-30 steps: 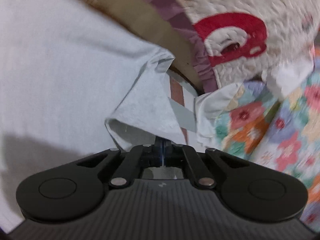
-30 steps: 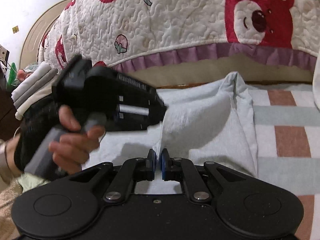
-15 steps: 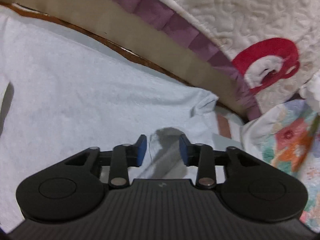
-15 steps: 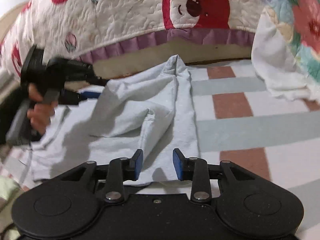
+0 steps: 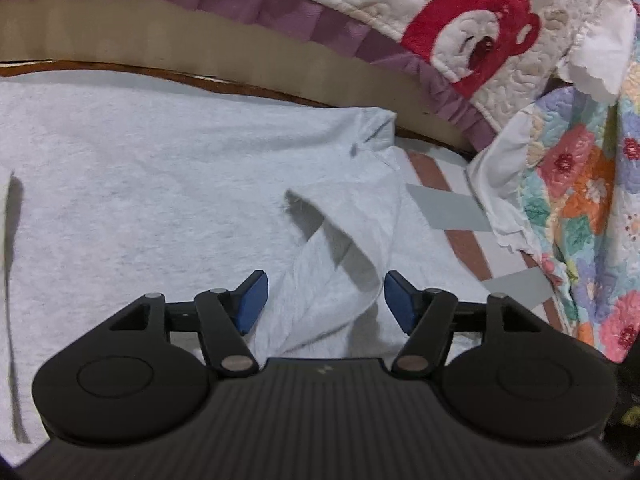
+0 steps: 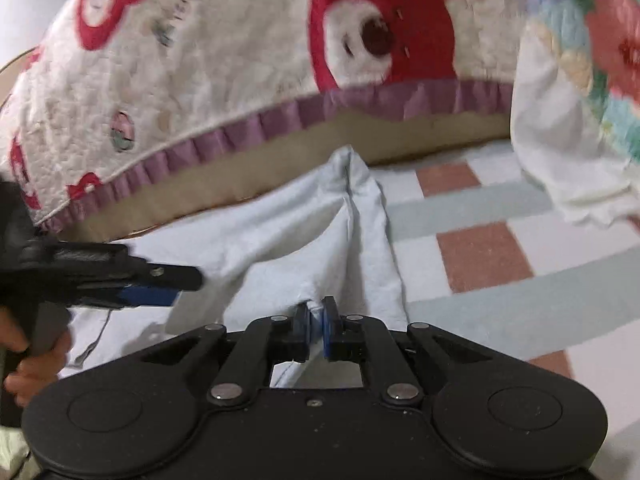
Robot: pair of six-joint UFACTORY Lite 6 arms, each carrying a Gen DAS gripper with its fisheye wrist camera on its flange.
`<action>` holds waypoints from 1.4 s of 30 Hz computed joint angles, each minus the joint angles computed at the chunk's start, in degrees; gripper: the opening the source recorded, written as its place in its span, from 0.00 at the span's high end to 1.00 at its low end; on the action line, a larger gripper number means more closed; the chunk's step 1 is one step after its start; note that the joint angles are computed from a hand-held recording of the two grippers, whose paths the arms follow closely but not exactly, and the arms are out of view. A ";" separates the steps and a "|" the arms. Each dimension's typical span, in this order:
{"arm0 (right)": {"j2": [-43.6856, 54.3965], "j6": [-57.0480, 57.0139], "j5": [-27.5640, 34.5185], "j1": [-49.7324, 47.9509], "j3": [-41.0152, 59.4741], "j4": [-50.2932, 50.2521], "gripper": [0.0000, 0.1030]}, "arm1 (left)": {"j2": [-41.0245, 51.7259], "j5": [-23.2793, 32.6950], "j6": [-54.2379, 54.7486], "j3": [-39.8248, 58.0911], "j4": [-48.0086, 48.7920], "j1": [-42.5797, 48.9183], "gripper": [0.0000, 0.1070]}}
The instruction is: Fold clothes
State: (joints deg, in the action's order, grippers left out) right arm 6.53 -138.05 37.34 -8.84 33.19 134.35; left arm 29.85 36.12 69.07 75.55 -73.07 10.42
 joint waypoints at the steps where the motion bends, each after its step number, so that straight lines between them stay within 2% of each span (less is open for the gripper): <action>1: -2.12 -4.22 -1.64 0.99 -2.13 3.54 0.92 | 0.45 0.91 -0.02 0.31 0.00 -0.07 0.40; 2: -2.71 -6.60 -2.96 1.31 -3.10 5.50 0.93 | 1.04 2.01 -0.10 0.91 0.33 -0.16 0.40; 5: -1.11 -8.53 -5.49 0.95 -3.25 7.65 0.94 | 1.51 -0.95 -4.63 1.52 4.74 -2.53 0.40; 9: -0.08 -6.53 -3.36 -0.80 -3.45 5.96 0.94 | 1.68 -2.95 -5.19 2.33 5.66 -4.79 0.42; 10: -0.79 -7.01 -2.41 -1.04 -4.08 6.13 0.94 | 1.66 -3.01 -4.50 2.48 5.33 -5.04 0.62; 11: -1.50 -7.67 -2.04 -1.15 -4.54 6.29 0.94 | 1.60 -2.63 -5.23 2.93 5.67 -4.88 0.89; 12: -1.70 -8.58 -3.23 -0.82 -4.41 6.74 0.95 | 2.73 -1.71 -8.35 4.46 7.16 -4.21 0.92; 13: -0.83 -8.91 -4.25 -0.60 -3.98 7.15 0.95 | 4.14 -0.58 -13.78 6.82 10.50 -3.63 0.92; 15: 1.99 -8.35 -4.64 -0.88 -3.15 7.29 0.95 | 4.55 -2.99 -25.76 9.26 20.29 -3.90 0.91; 16: 2.52 -8.39 -4.46 -1.02 -3.16 7.34 0.95 | 4.79 -4.17 -31.76 10.35 25.61 -4.12 0.86; 17: 2.32 -8.73 -3.96 -1.17 -3.56 7.42 0.95 | 4.78 -5.81 -37.76 10.91 31.13 -4.51 0.85; 18: 2.09 -9.42 -3.99 -1.07 -3.75 7.68 0.95 | 3.27 -9.84 -43.75 9.82 37.13 -4.92 0.86; 19: 2.09 -9.69 -4.16 -1.01 -3.67 7.63 0.95 | 1.30 -14.83 -49.74 7.13 42.33 -5.34 0.79; 20: 2.43 -8.86 -3.74 -1.41 -3.55 6.87 0.95 | 0.50 -17.41 -54.56 6.45 45.12 -4.90 0.74; 21: 2.81 -7.73 -2.98 -2.04 -3.53 5.95 0.95 | 1.33 -17.60 -57.36 8.17 45.52 -4.86 0.73; 23: 3.32 -6.54 -1.53 -2.94 -3.76 4.81 0.95 | 5.29 -11.72 -55.76 15.82 39.13 -2.78 0.60; 25: 3.79 -6.42 -0.04 -3.54 -4.16 4.61 0.95 | 12.23 -4.77 -48.70 24.28 29.42 -0.92 0.55; 28: 4.32 -6.49 2.06 -4.10 -4.88 4.88 0.95 | 25.26 6.07 -52.32 41.53 29.20 -1.44 0.54; 29: 4.41 -6.32 2.46 -4.27 -5.00 4.74 0.95 | 28.24 7.78 -54.78 45.35 29.24 -1.67 0.54; 33: 4.44 -6.45 2.70 -4.21 -5.12 4.81 0.95 | 30.34 6.81 -56.76 46.95 25.19 -2.34 0.51; 34: 4.49 -6.54 2.85 -4.25 -5.16 4.84 0.95 | 29.94 6.43 -55.70 46.15 24.50 -2.37 0.47; 37: 4.80 -6.71 3.57 -4.54 -5.36 4.75 0.95 | 31.59 8.99 -56.20 49.76 26.42 -2.70 0.47; 38: 4.92 -6.70 3.74 -4.63 -5.35 4.67 0.95 | 32.24 10.15 -56.26 51.33 27.50 -2.87 0.50; 39: 5.00 -6.75 3.90 -4.70 -5.37 4.66 0.95 | 32.15 9.63 -55.59 51.62 29.29 -3.61 0.58; 40: 5.04 -6.85 4.04 -4.73 -5.43 4.70 0.95 | 32.24 9.13 -55.13 52.23 31.40 -4.43 0.99; 42: 5.16 -6.99 4.31 -4.78 -5.51 4.76 0.95 | 32.20 8.39 -54.62 54.79 37.90 -6.41 0.98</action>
State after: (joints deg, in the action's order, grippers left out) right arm 11.69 -145.04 41.65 -13.62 27.68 139.11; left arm 62.05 44.50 14.45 130.34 -35.17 4.01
